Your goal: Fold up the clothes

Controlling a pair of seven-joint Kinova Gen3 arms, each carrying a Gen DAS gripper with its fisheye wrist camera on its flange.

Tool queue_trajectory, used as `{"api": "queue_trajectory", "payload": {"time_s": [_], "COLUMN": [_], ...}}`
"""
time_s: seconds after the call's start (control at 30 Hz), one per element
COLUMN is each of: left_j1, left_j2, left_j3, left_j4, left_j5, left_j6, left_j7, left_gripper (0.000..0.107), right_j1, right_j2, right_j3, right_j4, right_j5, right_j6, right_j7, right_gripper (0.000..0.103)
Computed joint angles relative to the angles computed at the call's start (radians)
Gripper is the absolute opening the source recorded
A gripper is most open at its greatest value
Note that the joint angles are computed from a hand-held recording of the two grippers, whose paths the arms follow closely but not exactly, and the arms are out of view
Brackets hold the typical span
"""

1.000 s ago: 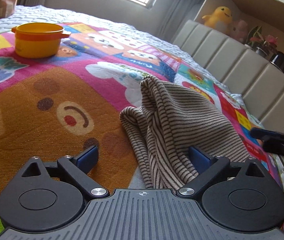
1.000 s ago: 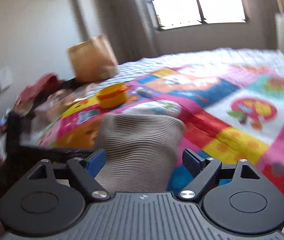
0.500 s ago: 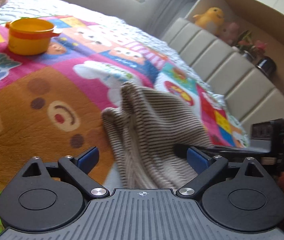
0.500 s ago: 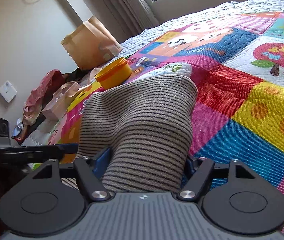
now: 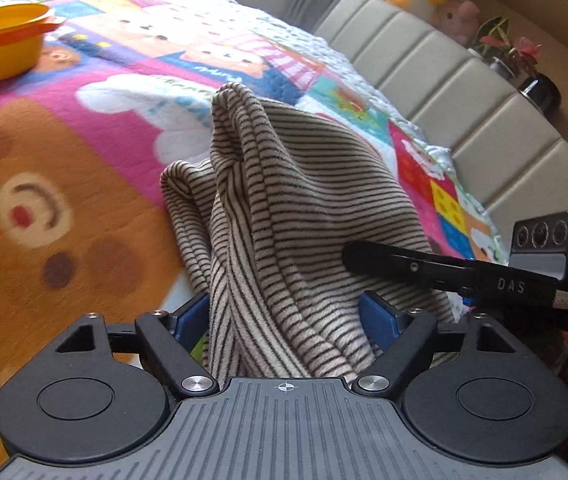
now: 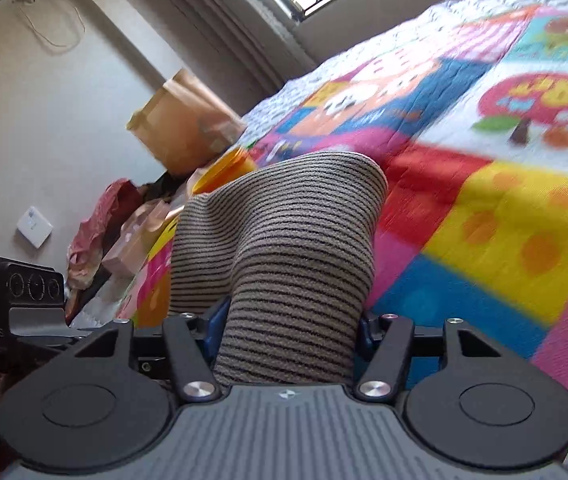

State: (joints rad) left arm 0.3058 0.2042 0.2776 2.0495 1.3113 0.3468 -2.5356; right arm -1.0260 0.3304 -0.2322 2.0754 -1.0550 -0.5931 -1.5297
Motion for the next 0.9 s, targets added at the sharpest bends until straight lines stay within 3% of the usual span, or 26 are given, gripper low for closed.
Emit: {"api": "queue_trajectory", "payload": {"time_s": [0.07,0.17,0.23,0.37,0.43,0.5,0.57,0.63,0.7,0.73,0.8,0.9], "left_j1": [0.024,0.033,0.057,0.188,0.188,0.131,0.064,0.034,0.012,0.004,0.000,-0.034], "left_j2": [0.064,0.169,0.231,0.299,0.313,0.322,0.336,0.345,0.351,0.355,0.359,0.362], "left_j3": [0.022,0.098,0.121,-0.004,-0.004,0.071,0.163,0.208,0.242,0.254,0.263,0.323], "left_j4": [-0.070,-0.183,-0.259,-0.369,-0.382,-0.370,-0.355,-0.352,-0.349,-0.349,-0.351,-0.331], "left_j5": [0.009,0.031,-0.007,-0.159,-0.205,-0.191,-0.170,-0.200,-0.222,-0.233,-0.255,-0.293], "left_j6": [-0.024,-0.104,-0.158,-0.169,-0.171,-0.195,-0.230,-0.250,-0.265,-0.271,-0.280,-0.345], "left_j7": [-0.010,-0.078,-0.092,0.040,0.071,0.037,-0.011,0.002,0.009,0.016,0.037,0.056], "left_gripper": [0.085,0.083,0.083,0.086,0.090,0.091,0.091,0.091,0.091,0.092,0.092,0.093], "right_j1": [0.011,-0.062,-0.080,0.067,0.103,0.065,-0.028,-0.106,-0.118,-0.115,-0.101,-0.113], "right_j2": [-0.035,-0.082,-0.095,-0.083,-0.074,-0.079,-0.093,-0.110,-0.124,-0.136,-0.119,-0.125], "right_j3": [0.004,0.126,0.181,0.132,0.104,0.095,0.118,0.109,0.053,0.030,-0.003,-0.023], "right_j4": [0.022,0.042,0.042,0.015,0.017,0.045,0.069,0.100,0.134,0.149,0.137,0.107], "right_j5": [-0.073,-0.185,-0.243,-0.311,-0.324,-0.329,-0.384,-0.427,-0.431,-0.432,-0.444,-0.467], "right_j6": [-0.022,-0.037,-0.049,0.016,0.015,-0.051,-0.132,-0.211,-0.240,-0.230,-0.220,-0.290], "right_j7": [0.079,0.201,0.282,0.409,0.390,0.363,0.395,0.400,0.346,0.328,0.342,0.407], "right_gripper": [0.059,0.059,0.059,0.061,0.065,0.073,0.081,0.088,0.091,0.090,0.069,0.055]}}
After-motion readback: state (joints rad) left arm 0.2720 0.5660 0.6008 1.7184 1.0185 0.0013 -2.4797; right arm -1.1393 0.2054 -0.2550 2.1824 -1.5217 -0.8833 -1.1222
